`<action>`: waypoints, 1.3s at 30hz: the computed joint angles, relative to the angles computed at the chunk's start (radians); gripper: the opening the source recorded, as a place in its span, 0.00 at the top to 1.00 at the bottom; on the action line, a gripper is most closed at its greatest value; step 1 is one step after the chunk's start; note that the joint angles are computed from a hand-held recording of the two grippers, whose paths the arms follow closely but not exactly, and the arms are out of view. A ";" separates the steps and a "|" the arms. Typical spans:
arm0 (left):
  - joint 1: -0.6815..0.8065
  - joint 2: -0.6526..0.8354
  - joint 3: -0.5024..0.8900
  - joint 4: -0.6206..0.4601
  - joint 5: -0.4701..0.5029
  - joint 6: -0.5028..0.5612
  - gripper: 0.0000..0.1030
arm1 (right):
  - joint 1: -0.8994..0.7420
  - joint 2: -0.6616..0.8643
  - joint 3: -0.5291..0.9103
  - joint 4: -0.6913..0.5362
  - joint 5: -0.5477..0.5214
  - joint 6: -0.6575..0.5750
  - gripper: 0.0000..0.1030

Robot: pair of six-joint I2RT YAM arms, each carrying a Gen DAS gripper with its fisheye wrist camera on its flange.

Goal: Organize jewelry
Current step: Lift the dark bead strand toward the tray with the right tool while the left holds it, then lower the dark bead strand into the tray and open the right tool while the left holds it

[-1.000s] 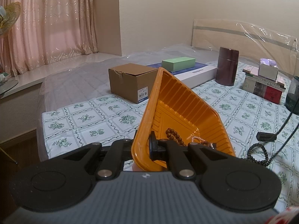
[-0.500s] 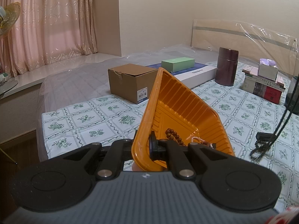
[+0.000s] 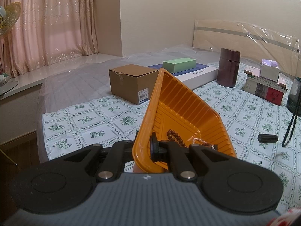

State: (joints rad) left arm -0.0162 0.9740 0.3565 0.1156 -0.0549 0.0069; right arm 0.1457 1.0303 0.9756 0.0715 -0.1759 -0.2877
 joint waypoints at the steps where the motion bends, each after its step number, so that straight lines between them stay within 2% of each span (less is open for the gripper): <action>1: -0.001 -0.001 0.002 -0.002 -0.001 -0.001 0.94 | 0.011 0.007 0.007 0.007 0.004 -0.003 0.94; 11: -0.001 -0.002 0.002 -0.004 0.001 -0.002 0.94 | 0.166 0.162 0.126 0.083 0.045 -0.005 0.94; 17: -0.003 0.003 0.005 -0.002 0.002 -0.005 0.93 | 0.246 0.296 0.231 0.074 0.060 -0.008 0.94; 27: 0.000 0.009 0.004 0.008 0.007 -0.008 0.93 | 0.353 0.485 0.351 -0.016 0.065 -0.003 0.94; 34: 0.003 0.010 0.005 0.008 0.011 -0.009 0.93 | 0.357 0.601 0.417 -0.101 0.061 0.007 0.94; 36: 0.005 0.010 0.004 0.008 0.013 -0.010 0.93 | 0.343 0.628 0.434 -0.147 0.035 0.019 0.94; 39: 0.011 0.011 0.004 0.008 0.019 -0.010 0.93 | 0.308 0.675 0.487 -0.254 -0.060 0.026 0.94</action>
